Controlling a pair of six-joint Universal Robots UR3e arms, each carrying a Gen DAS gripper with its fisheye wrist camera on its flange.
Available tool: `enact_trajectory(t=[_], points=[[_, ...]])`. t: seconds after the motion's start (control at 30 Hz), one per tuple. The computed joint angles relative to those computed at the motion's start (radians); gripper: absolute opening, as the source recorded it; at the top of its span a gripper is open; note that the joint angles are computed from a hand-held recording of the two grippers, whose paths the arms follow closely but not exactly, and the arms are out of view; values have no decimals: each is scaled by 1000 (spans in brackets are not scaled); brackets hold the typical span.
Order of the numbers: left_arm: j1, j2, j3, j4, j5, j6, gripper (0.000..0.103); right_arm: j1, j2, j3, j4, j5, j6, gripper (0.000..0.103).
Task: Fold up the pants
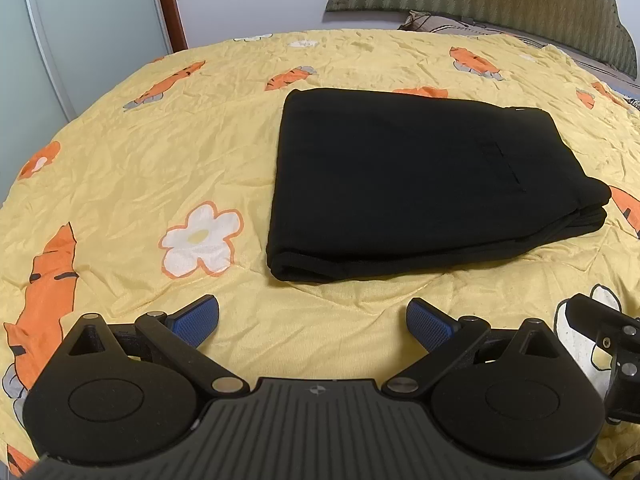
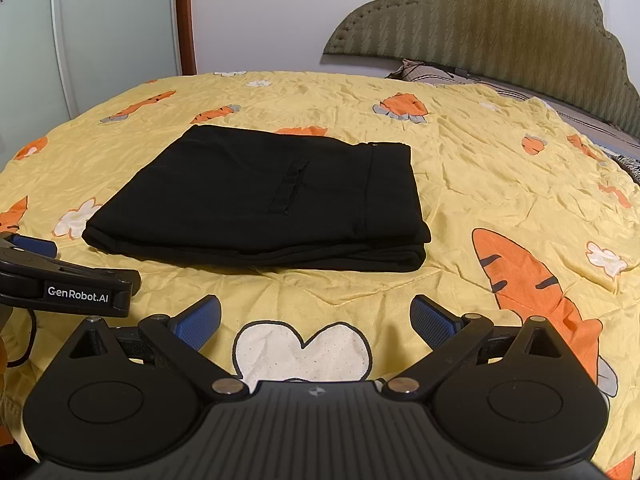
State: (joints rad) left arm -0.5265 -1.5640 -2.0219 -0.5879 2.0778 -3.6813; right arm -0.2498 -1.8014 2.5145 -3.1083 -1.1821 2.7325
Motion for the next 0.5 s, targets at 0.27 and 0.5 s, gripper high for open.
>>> enact_trajectory(t=[0.27,0.5], points=[[-1,-1,0,-1,2,-3,101,3,-2,-2,5,4,-7,101],[0,1,-1,-1,0,-2,101,1,-4,1,2,7,-8,101]])
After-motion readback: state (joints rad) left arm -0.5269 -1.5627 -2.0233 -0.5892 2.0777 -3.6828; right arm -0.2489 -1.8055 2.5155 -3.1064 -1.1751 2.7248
